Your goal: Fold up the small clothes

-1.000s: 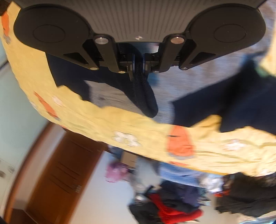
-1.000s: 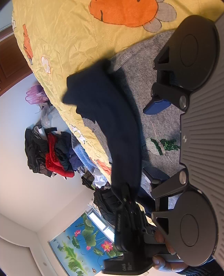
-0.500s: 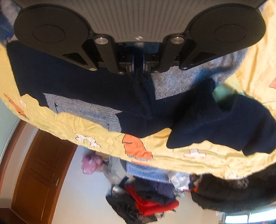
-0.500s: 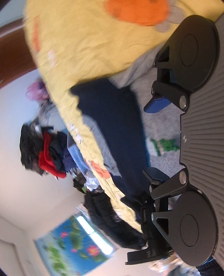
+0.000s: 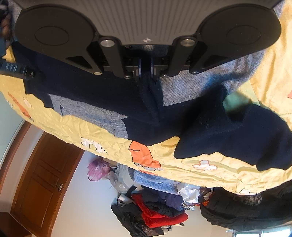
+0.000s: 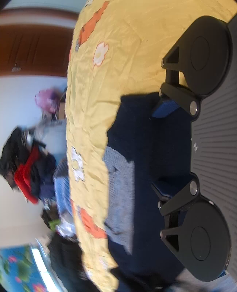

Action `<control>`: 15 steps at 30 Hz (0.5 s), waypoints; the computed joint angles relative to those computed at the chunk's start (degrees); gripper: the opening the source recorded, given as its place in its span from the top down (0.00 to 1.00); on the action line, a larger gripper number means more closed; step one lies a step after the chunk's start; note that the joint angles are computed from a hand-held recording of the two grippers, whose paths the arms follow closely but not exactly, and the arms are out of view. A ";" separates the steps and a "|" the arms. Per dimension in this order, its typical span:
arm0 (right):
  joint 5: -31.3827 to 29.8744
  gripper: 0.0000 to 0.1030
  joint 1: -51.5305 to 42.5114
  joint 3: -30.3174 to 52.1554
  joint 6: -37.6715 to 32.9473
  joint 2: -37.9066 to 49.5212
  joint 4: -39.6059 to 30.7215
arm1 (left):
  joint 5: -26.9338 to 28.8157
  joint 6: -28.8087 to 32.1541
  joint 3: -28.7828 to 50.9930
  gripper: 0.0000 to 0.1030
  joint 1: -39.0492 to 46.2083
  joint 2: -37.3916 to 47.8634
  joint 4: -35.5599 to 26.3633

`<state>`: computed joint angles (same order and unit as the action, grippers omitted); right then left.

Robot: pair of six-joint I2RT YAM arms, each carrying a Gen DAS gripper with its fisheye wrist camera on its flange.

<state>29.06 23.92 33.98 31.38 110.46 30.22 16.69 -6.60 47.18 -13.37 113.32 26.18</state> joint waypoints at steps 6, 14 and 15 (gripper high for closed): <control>2.80 0.18 1.06 0.29 -2.56 2.84 2.07 | -1.33 0.67 -0.84 0.90 -0.48 -0.97 0.07; 3.63 0.17 1.71 -0.45 -1.69 2.51 2.65 | 6.08 4.93 -8.99 0.67 12.81 -12.54 2.70; 3.73 0.17 1.74 -0.25 -1.76 2.60 2.45 | 6.33 4.20 -7.47 0.46 15.41 -12.22 2.25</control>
